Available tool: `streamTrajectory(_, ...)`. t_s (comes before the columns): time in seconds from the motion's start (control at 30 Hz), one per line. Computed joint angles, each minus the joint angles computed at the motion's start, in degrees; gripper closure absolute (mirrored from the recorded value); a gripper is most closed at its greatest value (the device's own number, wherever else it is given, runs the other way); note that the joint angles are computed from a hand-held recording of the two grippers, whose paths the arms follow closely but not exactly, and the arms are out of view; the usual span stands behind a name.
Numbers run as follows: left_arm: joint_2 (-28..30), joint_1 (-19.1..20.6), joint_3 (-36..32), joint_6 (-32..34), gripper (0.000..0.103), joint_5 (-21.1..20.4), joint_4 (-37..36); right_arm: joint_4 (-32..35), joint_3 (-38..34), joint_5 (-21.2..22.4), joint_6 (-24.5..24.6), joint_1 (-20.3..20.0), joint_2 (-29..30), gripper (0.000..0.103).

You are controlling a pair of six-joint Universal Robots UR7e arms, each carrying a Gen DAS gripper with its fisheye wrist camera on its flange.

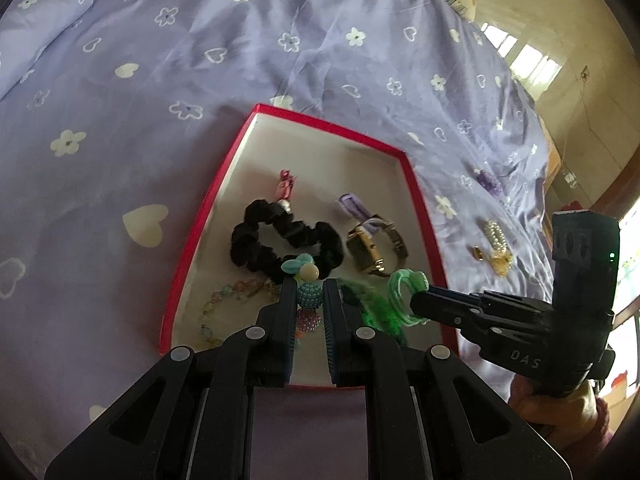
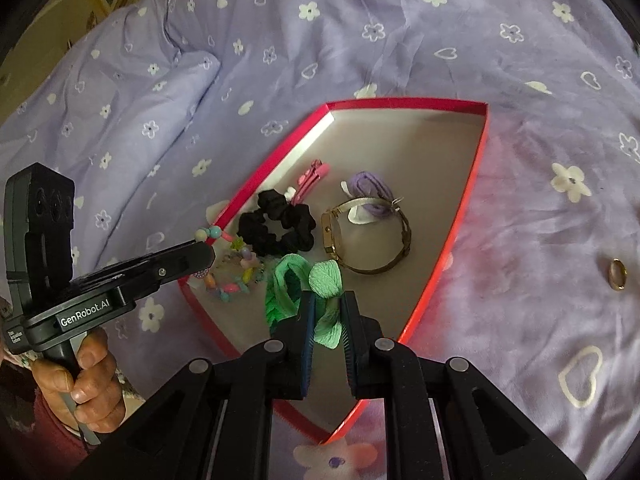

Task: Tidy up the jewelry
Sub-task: 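Carry the beaded bracelet and green hair tie into the box and lower them, then open both grippers and move them back toward the ring and claw clip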

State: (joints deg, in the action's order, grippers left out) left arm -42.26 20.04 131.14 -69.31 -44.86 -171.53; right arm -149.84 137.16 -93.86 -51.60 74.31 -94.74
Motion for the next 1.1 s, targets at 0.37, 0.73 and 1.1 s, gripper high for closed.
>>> streamTrajectory(0.37, 0.2, 1.6, -0.6, -2.9, 0.092, -0.6, 5.3, -0.4, -0.5, -3.1, -0.4, 1.5, 2.8, 0.090)
streamTrajectory(0.73, -0.3, 2.4, -0.8, -5.5, 0.092, -1.5, 9.0, -0.3, -0.5, -2.8, 0.0, 1.6, 3.3, 0.087)
streamTrajectory(1.1, -1.2, 1.5, -2.0, -7.8, 0.082, -0.8, 14.4, 0.5, -0.6, -1.8, 0.5, 1.3, 2.9, 0.083)
